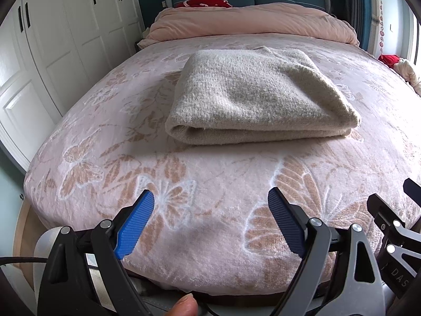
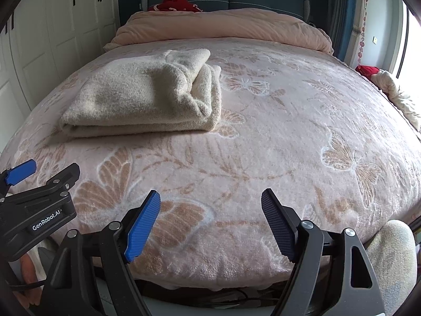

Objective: Fold small clothes

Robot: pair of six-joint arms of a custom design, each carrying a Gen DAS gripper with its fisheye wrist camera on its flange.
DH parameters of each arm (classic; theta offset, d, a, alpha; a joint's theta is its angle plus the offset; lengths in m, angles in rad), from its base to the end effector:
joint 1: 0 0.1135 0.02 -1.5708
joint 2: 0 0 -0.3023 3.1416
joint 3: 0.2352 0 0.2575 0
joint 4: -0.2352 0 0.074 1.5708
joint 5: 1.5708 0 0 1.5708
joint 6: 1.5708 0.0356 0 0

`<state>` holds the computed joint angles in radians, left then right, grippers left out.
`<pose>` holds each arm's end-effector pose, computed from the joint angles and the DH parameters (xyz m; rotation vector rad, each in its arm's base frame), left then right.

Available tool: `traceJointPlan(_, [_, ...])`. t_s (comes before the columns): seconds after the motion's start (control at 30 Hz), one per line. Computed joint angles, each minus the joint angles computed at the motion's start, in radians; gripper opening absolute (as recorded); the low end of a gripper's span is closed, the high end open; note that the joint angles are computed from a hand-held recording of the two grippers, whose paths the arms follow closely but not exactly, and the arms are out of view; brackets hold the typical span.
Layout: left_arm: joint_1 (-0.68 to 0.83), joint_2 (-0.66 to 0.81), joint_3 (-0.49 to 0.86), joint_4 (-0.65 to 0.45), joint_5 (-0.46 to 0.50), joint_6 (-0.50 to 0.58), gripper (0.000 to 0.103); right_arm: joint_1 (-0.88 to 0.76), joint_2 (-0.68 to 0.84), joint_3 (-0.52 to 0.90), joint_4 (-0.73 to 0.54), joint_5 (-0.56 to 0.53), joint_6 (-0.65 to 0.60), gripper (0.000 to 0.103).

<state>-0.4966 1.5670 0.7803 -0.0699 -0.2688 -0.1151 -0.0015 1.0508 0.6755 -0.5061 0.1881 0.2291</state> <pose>0.2763 -0.1390 0.1990 0.3340 2.3638 0.0396 0.1941 -0.0069 0.2558 0.3619 2.4082 -0.1289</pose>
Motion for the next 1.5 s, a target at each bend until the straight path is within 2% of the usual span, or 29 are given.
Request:
traceJointPlan(0.23, [0.011,-0.003,0.007,-0.011,0.017,-0.014,0.086,-0.01,-0.015,0.016,-0.002,-0.021,0.001,0.077])
traceJointPlan(0.37, [0.047,-0.01,0.045,-0.053,0.08,-0.039,0.086,-0.068,0.026,0.065,0.003,-0.112,-0.051,0.079])
traceJointPlan(0.43, [0.085,-0.003,0.089,-0.069,0.127,-0.043,0.086,-0.122,0.096,0.124,0.003,-0.194,-0.112,0.079])
traceJointPlan(0.53, [0.154,0.036,0.178,-0.1,0.207,-0.063,0.091,-0.211,0.21,0.219,-0.002,-0.318,-0.133,0.08])
traceJointPlan(0.63, [0.256,0.125,0.308,-0.142,0.366,-0.128,0.094,-0.272,0.377,0.348,-0.025,-0.408,-0.097,0.081])
traceJointPlan(0.77, [0.295,0.308,0.493,-0.231,0.41,-0.138,0.093,-0.284,0.538,0.444,-0.037,-0.479,-0.052,0.08])
traceJointPlan(0.8, [0.293,0.34,0.517,-0.246,0.415,-0.125,0.088,-0.287,0.57,0.454,-0.038,-0.52,-0.049,0.058])
traceJointPlan(0.83, [0.291,0.382,0.549,-0.269,0.444,-0.101,0.071,-0.287,0.6,0.465,-0.041,-0.566,-0.054,0.046])
traceJointPlan(0.9, [0.291,0.416,0.588,-0.307,0.497,-0.07,0.046,-0.266,0.604,0.483,-0.043,-0.554,-0.064,0.028])
traceJointPlan(0.93, [0.287,0.407,0.59,-0.303,0.496,-0.074,0.034,-0.257,0.583,0.493,-0.048,-0.545,-0.076,0.026])
traceJointPlan(1.03, [0.291,0.346,0.58,-0.292,0.505,-0.073,0.028,-0.236,0.473,0.502,-0.031,-0.519,-0.105,0.023])
traceJointPlan(1.1, [0.297,0.352,0.583,-0.301,0.504,-0.062,0.029,-0.243,0.463,0.481,-0.009,-0.516,-0.111,0.023])
traceJointPlan(1.17, [0.274,0.413,0.602,-0.328,0.442,-0.015,0.033,-0.231,0.566,0.472,-0.04,-0.456,-0.153,0.027])
traceJointPlan(1.2, [0.266,0.423,0.593,-0.319,0.42,0.001,0.037,-0.228,0.586,0.434,-0.004,-0.454,-0.155,0.031])
traceJointPlan(1.23, [0.26,0.413,0.567,-0.284,0.4,0.008,0.041,-0.233,0.556,0.397,0.04,-0.466,-0.141,0.035])
traceJointPlan(1.27, [0.249,0.378,0.526,-0.246,0.361,0.009,0.045,-0.234,0.536,0.399,0.032,-0.467,-0.13,0.038])
traceJointPlan(1.3, [0.243,0.36,0.516,-0.243,0.334,0.007,0.054,-0.233,0.514,0.407,0.01,-0.458,-0.115,0.042])
traceJointPlan(1.4, [0.229,0.305,0.485,-0.242,0.292,-0.003,0.058,-0.222,0.394,0.374,-0.022,-0.387,-0.067,0.045])
traceJointPlan(1.5, [0.197,0.227,0.396,-0.188,0.231,-0.001,0.077,-0.159,0.238,0.252,0.01,-0.238,-0.013,0.069])
